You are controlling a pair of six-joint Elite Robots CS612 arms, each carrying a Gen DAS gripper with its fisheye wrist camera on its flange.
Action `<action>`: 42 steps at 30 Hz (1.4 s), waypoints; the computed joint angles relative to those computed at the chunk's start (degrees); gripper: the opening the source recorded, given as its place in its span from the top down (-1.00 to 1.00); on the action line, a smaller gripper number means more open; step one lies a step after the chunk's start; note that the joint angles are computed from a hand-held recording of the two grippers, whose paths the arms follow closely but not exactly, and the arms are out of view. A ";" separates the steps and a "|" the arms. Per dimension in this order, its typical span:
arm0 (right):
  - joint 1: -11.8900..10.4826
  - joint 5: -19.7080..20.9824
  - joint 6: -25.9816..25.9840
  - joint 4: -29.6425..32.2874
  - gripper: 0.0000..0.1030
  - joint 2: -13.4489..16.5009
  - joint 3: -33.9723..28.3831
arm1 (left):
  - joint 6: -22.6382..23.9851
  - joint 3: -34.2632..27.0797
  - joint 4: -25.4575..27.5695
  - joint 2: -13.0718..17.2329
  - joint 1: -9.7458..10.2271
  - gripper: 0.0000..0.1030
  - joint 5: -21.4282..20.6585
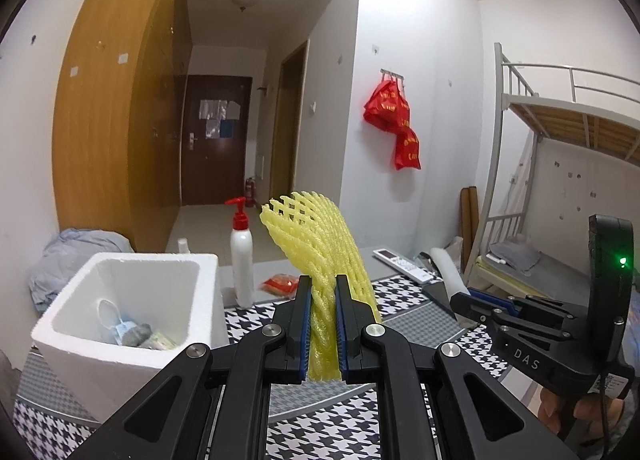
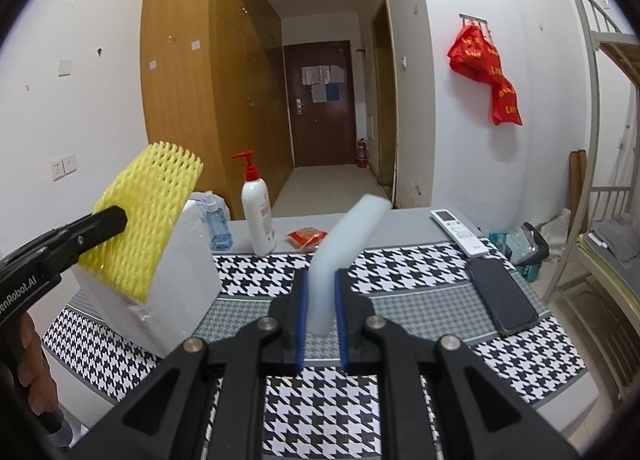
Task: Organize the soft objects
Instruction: 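Lift the sponge and tube and carry both over the white foam box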
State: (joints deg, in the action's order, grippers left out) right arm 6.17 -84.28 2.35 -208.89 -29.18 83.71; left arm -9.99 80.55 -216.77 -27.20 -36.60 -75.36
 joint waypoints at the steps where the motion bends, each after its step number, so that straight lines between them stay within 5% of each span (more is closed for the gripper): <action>1: -0.01 0.33 0.07 -0.10 0.69 0.05 -0.14 | 0.06 0.08 -0.24 -0.07 0.00 0.78 0.27; 42: 2.21 13.68 -5.95 0.57 0.69 1.93 -6.10 | -2.51 6.40 -4.70 -3.58 0.91 0.78 14.82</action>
